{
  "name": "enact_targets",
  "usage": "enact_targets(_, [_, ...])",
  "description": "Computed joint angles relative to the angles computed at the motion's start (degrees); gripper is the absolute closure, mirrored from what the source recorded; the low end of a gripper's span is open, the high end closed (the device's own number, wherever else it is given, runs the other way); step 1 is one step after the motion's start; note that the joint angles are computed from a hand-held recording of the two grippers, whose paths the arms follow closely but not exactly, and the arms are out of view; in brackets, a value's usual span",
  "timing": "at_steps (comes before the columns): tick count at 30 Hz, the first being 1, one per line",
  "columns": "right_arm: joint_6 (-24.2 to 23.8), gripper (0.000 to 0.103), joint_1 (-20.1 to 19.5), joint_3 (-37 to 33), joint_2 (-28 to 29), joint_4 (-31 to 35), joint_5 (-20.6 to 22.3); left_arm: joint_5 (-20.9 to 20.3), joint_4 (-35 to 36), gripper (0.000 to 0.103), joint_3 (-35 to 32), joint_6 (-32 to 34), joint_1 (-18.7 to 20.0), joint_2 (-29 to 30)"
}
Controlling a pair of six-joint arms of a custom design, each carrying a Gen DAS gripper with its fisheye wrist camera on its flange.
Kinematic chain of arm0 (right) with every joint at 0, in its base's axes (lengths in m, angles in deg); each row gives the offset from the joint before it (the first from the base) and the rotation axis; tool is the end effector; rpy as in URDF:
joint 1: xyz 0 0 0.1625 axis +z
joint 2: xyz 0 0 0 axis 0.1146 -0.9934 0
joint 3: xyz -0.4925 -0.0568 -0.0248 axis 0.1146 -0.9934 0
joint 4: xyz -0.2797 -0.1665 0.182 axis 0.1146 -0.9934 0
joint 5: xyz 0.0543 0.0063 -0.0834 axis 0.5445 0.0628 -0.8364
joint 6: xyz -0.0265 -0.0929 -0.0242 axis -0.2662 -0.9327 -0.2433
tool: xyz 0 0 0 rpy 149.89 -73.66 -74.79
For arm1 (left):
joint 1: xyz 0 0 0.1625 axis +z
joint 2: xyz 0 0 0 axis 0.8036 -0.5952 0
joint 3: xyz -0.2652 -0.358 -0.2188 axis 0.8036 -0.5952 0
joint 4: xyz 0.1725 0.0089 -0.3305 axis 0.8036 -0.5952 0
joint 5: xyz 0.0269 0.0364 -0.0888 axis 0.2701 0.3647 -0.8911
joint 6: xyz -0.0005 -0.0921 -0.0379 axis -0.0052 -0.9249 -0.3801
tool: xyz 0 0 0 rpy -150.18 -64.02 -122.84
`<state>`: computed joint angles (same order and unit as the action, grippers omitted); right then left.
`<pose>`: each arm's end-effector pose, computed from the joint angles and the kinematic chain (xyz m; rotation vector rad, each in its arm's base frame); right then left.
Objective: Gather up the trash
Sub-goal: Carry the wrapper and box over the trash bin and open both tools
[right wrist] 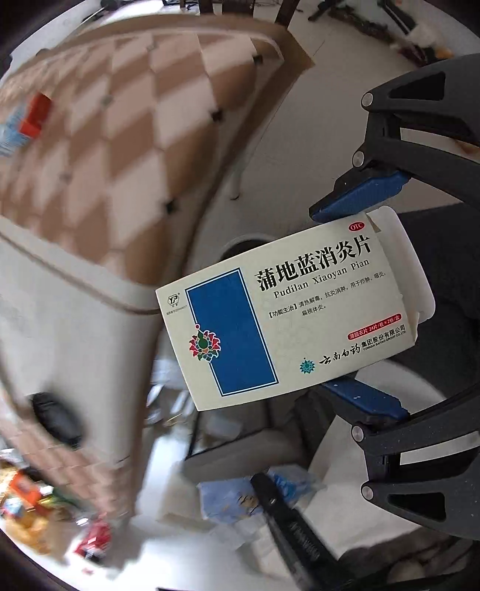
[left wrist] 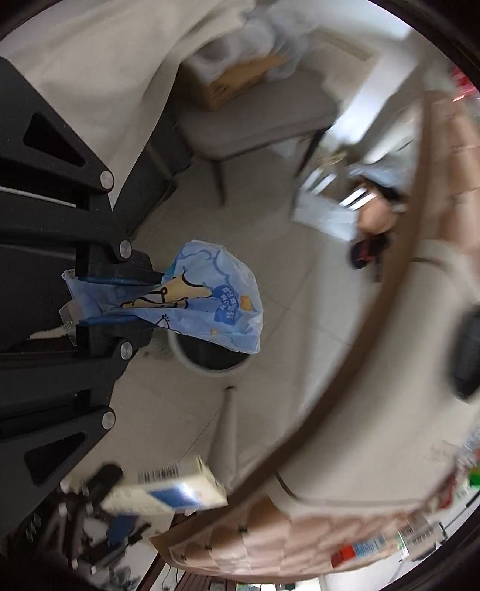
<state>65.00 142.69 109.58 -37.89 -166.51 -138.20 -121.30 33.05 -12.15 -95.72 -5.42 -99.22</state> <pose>0.6648 -0.2833 0.0939 -1.1253 -2.3410 0.4743 -0.2125 -0.5002 0.5230 0.8951 2.2487 0.5387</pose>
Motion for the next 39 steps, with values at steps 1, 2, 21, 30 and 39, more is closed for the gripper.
enact_targets(1, [-0.85,0.020,-0.48,2.44,0.61,-3.30,1.48,-0.67,-1.16,0.093,2.28,0.12,1.23,-0.23])
enact_targets(2, [-1.30,0.020,-0.86,4.13,1.08,-5.63,2.52,-1.17,-2.17,0.093,4.25,0.51,2.21,-0.41])
enact_targets(21, [-8.13,0.020,-13.97,40.89,20.24,-69.24,8.80,-0.04,-30.84,0.031,36.69,6.95,17.82,7.34])
enact_targets(30, [-12.98,0.019,-19.77,44.69,23.82,-79.03,10.16,5.75,-36.09,0.008,39.64,6.61,17.33,5.72])
enact_targets(39, [-9.08,0.000,-17.50,40.39,20.24,-65.98,8.46,17.89,-39.49,0.008,43.68,8.73,12.65,-1.30])
